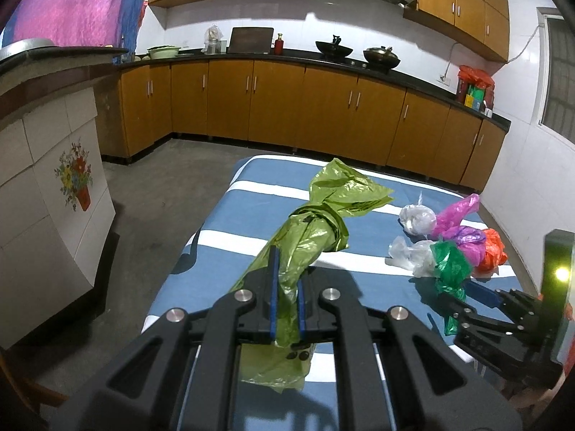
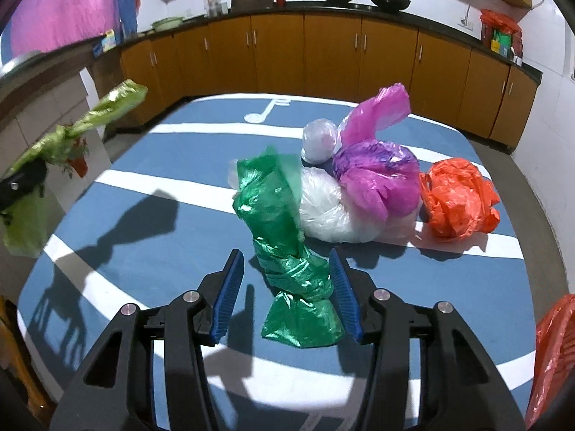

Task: Collect trash
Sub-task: 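Grasp the green plastic bag with the right gripper, then carry the green and yellow-green bags over the basket and release both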

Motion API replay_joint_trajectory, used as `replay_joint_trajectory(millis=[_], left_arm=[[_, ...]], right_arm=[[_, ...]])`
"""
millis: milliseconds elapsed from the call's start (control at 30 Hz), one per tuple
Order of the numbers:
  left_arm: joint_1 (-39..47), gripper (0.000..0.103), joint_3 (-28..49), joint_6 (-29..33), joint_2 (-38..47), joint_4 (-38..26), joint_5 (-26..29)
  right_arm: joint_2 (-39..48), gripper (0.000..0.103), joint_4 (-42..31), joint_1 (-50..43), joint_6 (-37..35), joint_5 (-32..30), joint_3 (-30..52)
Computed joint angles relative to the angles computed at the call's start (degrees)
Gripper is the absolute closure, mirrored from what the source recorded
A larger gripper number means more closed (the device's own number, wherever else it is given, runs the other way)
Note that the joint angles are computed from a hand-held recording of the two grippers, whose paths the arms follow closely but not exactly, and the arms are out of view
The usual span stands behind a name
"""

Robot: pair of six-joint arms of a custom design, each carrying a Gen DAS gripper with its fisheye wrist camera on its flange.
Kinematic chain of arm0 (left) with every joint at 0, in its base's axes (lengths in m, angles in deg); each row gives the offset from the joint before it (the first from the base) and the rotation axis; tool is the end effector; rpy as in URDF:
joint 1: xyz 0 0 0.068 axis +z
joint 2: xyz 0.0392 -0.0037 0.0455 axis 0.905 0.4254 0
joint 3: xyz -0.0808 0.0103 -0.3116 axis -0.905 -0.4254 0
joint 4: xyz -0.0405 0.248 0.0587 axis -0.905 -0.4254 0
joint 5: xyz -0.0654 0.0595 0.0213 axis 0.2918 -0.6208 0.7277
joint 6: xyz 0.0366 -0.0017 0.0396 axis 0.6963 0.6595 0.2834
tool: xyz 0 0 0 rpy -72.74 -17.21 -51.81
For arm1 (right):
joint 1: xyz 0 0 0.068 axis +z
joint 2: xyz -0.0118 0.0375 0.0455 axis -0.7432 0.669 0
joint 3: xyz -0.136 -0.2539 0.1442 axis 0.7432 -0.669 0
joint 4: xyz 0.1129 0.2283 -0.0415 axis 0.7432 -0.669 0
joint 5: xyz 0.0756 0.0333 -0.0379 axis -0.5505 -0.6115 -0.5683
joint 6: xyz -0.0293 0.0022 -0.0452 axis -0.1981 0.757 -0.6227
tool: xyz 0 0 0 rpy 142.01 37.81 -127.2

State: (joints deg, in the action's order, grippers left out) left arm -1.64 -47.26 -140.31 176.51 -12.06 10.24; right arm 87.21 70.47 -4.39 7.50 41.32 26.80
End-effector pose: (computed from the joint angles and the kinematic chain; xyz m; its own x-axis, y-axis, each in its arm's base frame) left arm 0.0923 -0.1382 0.1245 -0.4145 -0.3950 -0.8198 -0.5589 0.8215 -0.1132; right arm 0.2265 0.2153 0.0882 -0.5441 -0.4582 -0.7029 -0.6623 0.7488 0.0245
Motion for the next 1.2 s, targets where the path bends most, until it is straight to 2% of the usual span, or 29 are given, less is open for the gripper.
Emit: replay_joint_trajectory(millis=[67,233,400,767,967,1200], left_arm=[[0.1,0.093,0.0,0.3,0.1,0.3,0.1],[-0.2,0.093,0.7,1.0,0.7,0.9,0.6],[-1.2,0.093,1.8,0.8,1.3,0.2,0.7],[-3.1,0.093,6.8,5.8,3.9,1.5,0.3],[-3.9,0.093,11.4,11.0,6.1,3.2,0.0],[-4.7,0.093,17.9,19.8,9.3,7.5,-0.3]], right_arm=[[0.3,0.055,-1.5,0.1,0.1,0.6,1.1],[-0.1,0.071,-2.6,-0.9,-0.9,1.7,1.0],[-2.7,0.076,-0.2,-3.7,-1.2,-0.6,-3.5],[-9.4,0.077,6.6,-13.8,-3.5,-4.8,-16.4],[-15.1,0.077,6.7,-22.6,-5.7,-8.4,-20.7],[-22.9,0.077,3.2,-38.4,-11.1,-15.9,-23.8]])
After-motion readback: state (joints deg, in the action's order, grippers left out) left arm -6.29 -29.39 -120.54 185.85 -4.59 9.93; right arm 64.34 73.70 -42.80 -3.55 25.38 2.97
